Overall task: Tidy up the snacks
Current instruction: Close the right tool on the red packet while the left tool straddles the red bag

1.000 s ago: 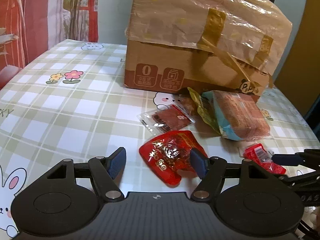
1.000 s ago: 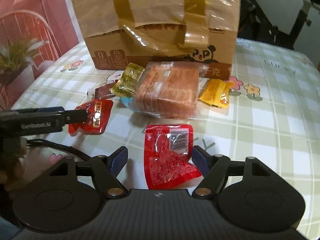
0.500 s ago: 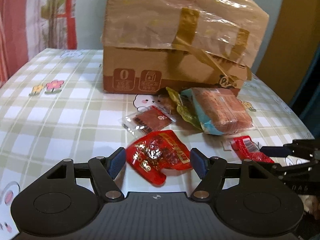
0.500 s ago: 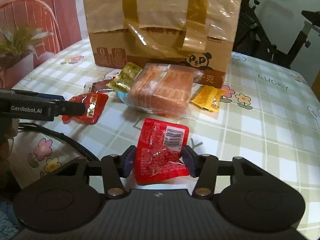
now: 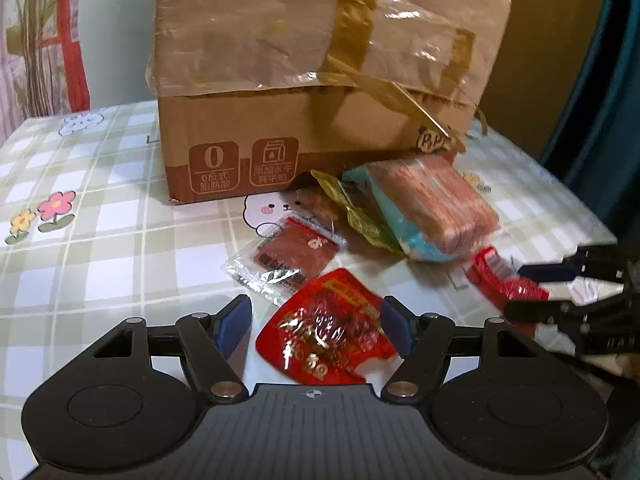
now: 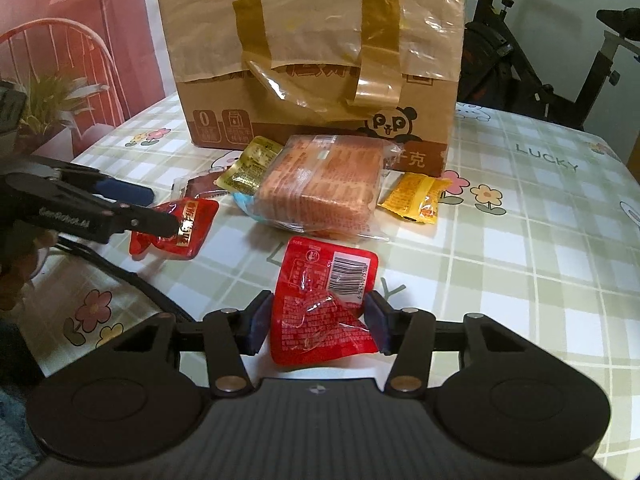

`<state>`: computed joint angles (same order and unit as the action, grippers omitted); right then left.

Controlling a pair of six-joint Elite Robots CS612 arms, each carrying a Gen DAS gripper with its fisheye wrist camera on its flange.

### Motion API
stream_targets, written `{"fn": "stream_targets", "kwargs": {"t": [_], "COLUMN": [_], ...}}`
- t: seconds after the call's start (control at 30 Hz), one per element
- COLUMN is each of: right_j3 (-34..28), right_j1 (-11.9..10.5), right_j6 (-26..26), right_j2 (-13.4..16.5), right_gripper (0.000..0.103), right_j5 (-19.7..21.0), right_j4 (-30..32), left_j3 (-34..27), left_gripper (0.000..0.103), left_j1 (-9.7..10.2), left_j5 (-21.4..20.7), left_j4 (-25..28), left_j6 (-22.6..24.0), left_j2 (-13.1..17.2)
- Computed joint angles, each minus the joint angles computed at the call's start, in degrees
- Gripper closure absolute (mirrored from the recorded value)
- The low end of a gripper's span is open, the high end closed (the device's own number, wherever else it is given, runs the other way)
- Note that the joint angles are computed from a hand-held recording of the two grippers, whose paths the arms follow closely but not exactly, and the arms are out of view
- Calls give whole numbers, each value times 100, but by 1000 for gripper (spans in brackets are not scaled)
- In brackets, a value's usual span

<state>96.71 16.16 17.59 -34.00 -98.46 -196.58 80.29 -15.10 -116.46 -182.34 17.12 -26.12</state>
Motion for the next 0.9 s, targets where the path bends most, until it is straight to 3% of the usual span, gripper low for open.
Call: {"fn": "stream_targets", "kwargs": {"t": [0.13,0.37,0.57,0.63,0.9], "right_j3": [3,5,14,19,20], "right_j1": [4,9,4,3,1], "right_j6": [17,61,97,101,118], "right_j2": [-2,5,5,3,8], "right_gripper": [51,51,51,51,51], "right_j5": [9,4,25,29,45], "right_j4": [-11,-49,-82,-88,-111], "left_j3": [27,311,467,472,400], "left_gripper": [29,29,29,29,30], "left_j1": [42,38,-178,-202,-216], "left_j5": [-263,-519,320,358,420], "left_j4": [145,432,38,-56,-156], "left_j6": [-142,434,1215,1422,910], "left_j2": [-28,-206,-235,-224,-177]}}
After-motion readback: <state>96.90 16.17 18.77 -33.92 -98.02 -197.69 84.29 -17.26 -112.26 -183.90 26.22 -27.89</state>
